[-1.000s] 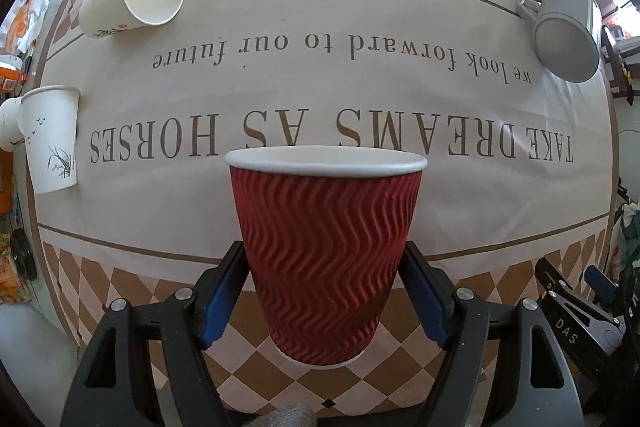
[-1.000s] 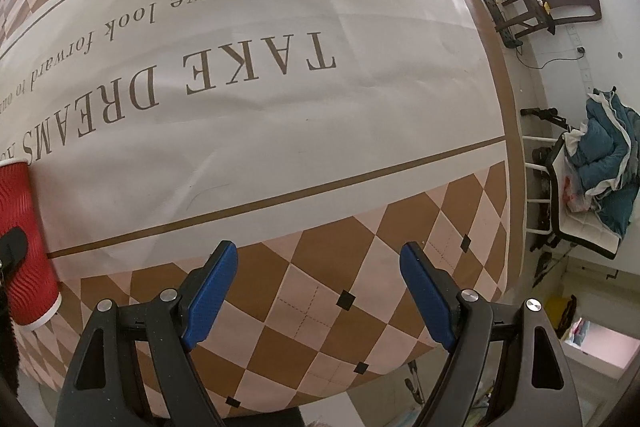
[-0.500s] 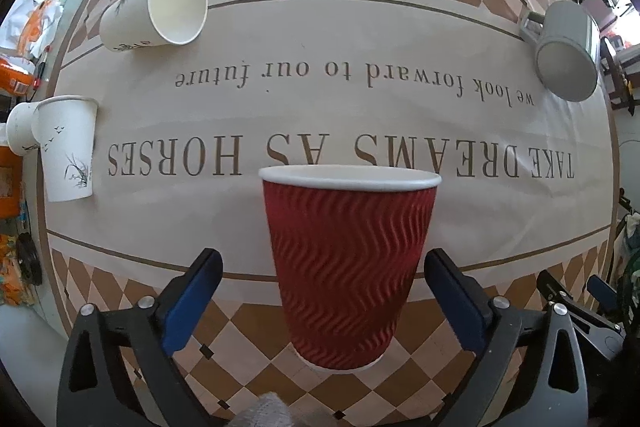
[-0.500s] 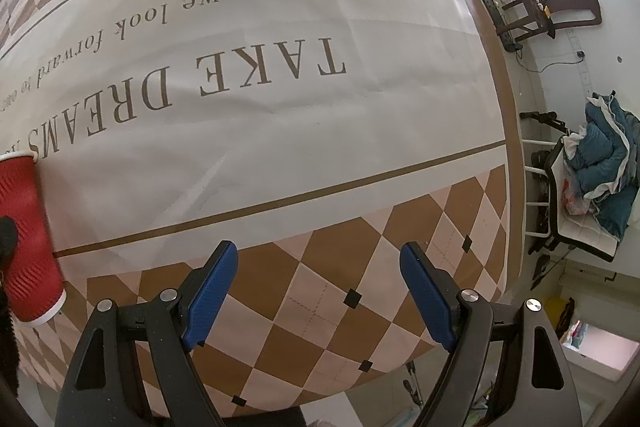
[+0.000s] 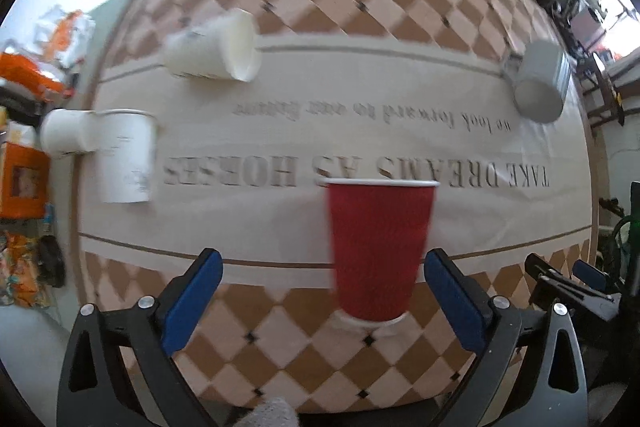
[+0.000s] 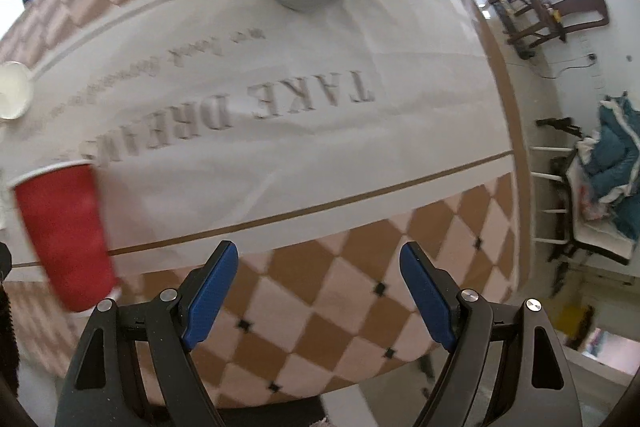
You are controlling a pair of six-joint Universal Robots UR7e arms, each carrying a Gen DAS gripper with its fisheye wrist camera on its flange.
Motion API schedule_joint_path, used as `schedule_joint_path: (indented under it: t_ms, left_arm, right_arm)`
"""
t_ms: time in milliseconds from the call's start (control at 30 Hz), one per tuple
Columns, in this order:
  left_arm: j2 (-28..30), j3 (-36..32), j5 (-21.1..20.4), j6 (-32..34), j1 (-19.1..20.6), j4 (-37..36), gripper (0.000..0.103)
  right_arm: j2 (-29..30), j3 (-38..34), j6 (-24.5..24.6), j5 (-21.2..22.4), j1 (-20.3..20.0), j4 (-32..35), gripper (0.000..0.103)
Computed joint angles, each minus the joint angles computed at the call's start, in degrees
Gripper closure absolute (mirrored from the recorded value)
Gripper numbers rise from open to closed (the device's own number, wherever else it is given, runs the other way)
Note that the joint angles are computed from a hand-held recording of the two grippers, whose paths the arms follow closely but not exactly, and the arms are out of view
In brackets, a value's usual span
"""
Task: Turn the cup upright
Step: 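Close the right tool on the red cup while the left tool opens and releases it, then lower the red cup upright onto the cloth and open the right tool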
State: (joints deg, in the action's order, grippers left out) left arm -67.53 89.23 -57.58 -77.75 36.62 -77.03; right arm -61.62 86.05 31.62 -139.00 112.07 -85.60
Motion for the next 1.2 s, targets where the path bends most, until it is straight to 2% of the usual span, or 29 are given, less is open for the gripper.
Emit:
schedule_joint_path:
  t_ms: [200,400,500,667,767,833,1000,1067,1200]
  left_arm:
    - [-6.27,3.33,2.3,-9.24,-0.89,10.17,0.0]
    - [-10.22,8.92,-0.27,-13.91,0.82,11.46,0.0]
    - [-12.23,11.85,-0.51,-14.8,1.25,10.72,0.0]
    - [-14.77,15.23,-0.62,-14.37,1.71,8.54,0.0]
    - [-15.97,16.52,-0.93,-13.57,1.97,7.22,0.0]
    - [-16.54,17.13,-0.9,-12.84,2.06,6.77,0.0]
    - [-16.55,17.51,-0.95,-11.16,1.68,6.71,0.0]
    - [-16.25,17.1,-0.52,-11.28,1.85,6.74,0.0]
    - [-14.15,14.98,1.05,-10.19,3.5,5.73,0.0]
  right_arm:
    - [2.62,-3.0,-5.34,8.41,3.04,-2.7,0.018]
    - [9.21,-6.98,-9.69,14.94,5.42,-4.55,0.018]
    - [12.13,-8.69,-9.29,17.19,5.17,-3.45,0.018]
    - [15.61,-10.19,-7.66,18.38,4.86,-2.22,0.019]
    - [16.09,-9.51,-7.48,19.62,4.34,-3.6,0.029]
    - [16.01,-8.82,-7.42,18.83,4.62,-5.37,0.03]
    - [13.17,-4.79,-7.77,16.77,5.07,-13.25,0.031]
    - [12.02,-3.1,-8.73,15.26,5.31,-18.39,0.031]
    - [11.73,-1.03,-13.98,11.27,5.87,-30.41,0.031]
